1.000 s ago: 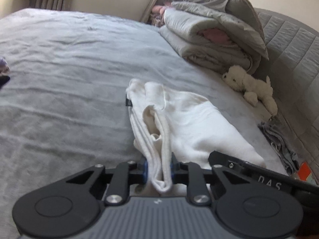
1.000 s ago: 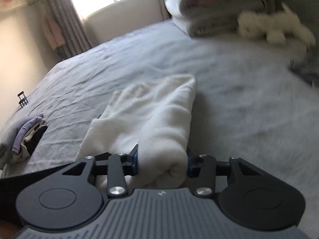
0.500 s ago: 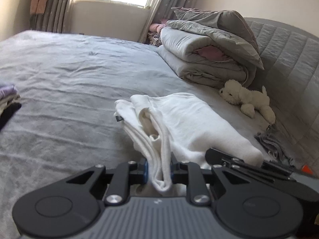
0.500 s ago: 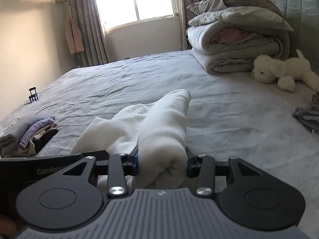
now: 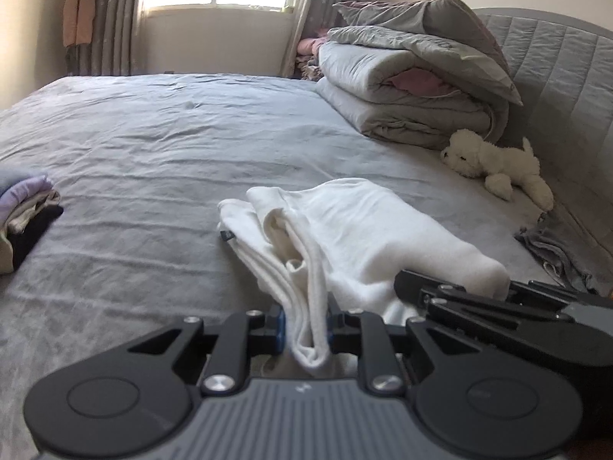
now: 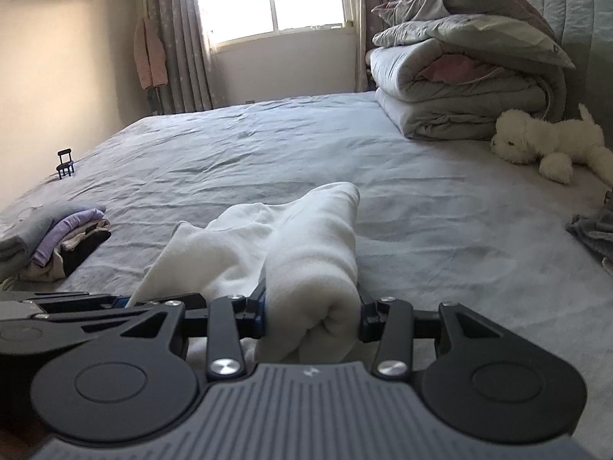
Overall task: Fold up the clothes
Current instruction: 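Carry the folded white shirt with both grippers toward the plush toy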
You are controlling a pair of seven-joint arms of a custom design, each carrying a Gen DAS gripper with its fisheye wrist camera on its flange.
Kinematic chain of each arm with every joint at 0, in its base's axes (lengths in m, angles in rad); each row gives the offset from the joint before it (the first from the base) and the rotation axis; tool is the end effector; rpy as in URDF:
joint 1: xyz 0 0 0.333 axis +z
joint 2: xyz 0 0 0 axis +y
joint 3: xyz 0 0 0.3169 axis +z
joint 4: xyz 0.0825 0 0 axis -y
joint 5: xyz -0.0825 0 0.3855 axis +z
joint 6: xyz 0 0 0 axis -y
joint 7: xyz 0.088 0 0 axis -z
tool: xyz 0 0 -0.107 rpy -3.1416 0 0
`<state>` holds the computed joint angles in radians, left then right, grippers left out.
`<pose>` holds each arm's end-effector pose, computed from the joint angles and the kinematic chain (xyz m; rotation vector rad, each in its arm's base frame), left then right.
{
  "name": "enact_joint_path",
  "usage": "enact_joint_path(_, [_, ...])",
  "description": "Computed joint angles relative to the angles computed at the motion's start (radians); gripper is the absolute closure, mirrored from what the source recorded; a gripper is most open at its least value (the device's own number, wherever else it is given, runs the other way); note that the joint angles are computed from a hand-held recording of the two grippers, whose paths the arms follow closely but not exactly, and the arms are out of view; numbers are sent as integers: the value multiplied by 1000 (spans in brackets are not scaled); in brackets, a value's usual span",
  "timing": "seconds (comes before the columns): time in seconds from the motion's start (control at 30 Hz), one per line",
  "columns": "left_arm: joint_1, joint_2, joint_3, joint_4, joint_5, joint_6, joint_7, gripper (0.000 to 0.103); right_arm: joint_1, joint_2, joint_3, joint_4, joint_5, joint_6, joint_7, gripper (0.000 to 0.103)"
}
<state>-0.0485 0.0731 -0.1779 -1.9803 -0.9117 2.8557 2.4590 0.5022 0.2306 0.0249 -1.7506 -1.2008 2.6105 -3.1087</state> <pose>0.6078 -0.0934 0.5076 -1.4632 2.0411 -1.1502 0.5676 0.3522 0.4973 -1.4278 1.7267 -0.8587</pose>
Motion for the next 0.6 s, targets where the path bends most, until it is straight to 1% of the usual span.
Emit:
enact_joint_path(0.1, [-6, -8, -4, -13, -10, 26, 5, 85, 2, -1, 2, 0, 0, -5, -16, 58])
enact_joint_path(0.2, [-16, -21, -11, -33, -47, 72, 32, 85, 6, -7, 3, 0, -15, -17, -37, 58])
enact_joint_path(0.23, [-20, -24, -10, -38, -42, 80, 23, 85, 6, -9, 4, -2, -17, -16, -42, 58])
enact_joint_path(0.33, [-29, -27, -8, -42, -29, 86, 4, 85, -3, -20, 5, -16, -15, -1, -42, 58])
enact_joint_path(0.43, [-39, -33, -11, -49, -43, 104, 9, 85, -9, -33, 6, -30, -21, 2, -40, 58])
enact_joint_path(0.53, [-47, -40, -14, -55, -71, 115, 38, 85, -17, -47, 11, -45, -26, 5, -34, 58])
enact_joint_path(0.6, [-55, -45, -17, -63, -104, 139, 76, 85, -20, -58, 14, -55, -36, 0, -31, 58])
